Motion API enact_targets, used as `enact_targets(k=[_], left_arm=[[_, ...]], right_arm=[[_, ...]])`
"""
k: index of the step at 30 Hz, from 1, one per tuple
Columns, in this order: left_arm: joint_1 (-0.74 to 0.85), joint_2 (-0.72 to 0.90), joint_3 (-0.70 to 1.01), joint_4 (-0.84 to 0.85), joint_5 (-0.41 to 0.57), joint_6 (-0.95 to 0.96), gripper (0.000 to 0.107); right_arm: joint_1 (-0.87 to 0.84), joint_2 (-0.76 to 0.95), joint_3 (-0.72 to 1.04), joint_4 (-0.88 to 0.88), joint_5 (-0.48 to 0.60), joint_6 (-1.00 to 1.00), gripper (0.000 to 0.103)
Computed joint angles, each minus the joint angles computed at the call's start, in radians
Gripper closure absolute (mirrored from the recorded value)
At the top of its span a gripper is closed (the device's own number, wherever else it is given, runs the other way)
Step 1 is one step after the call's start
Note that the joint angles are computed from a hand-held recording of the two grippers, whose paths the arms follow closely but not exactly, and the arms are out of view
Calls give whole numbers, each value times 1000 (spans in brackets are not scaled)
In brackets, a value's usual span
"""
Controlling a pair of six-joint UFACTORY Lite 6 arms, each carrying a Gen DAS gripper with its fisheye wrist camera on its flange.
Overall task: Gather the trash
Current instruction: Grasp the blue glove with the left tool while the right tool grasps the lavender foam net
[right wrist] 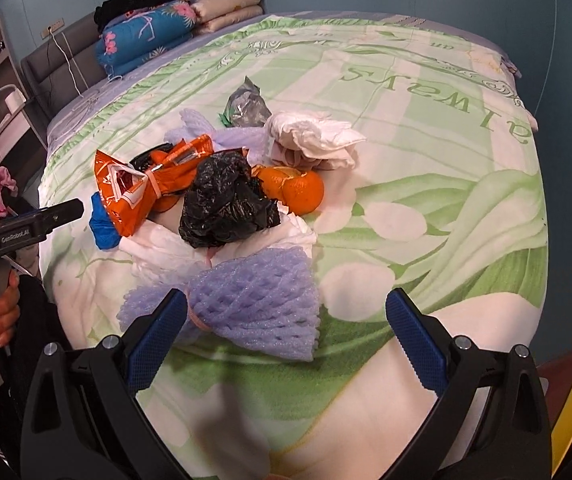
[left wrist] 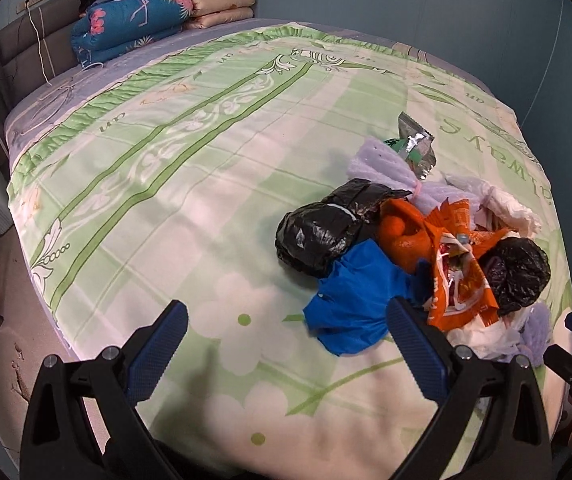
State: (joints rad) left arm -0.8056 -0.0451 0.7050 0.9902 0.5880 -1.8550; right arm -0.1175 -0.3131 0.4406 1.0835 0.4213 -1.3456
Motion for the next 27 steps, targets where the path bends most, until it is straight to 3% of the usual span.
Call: enact_targets(k=[8,11,13,18,20,23,25,26,27], left_arm=[[32,92,40,105,-95,-41,23],[51,118,59,118,-133,-34,36],[51,135,67,131,-151,-34,56],[16,135,61,193,-149,-102,84],[10,118,47,226,-156,-140,88],[13,88,14,276,-177,-204,94],[19,58,-16,321,-193,-263,97],[20,40,-32,342,-199,-295,97],[17,27,-45,359,-197,-323,98]], right_arm=[[44,90,32,24,-26,7,7],[51,117,42,21,-18,16,8],[52,135,53,17,-4,30,10],[38,161,71,2,61,47,35],[45,137,59,7,73,31,43],[48,112,48,0,95,31,66],[35,100,44,-10,120,36,77],[30,92,43,-24,127,42,90],[16,86,43,-32,146,40,90]])
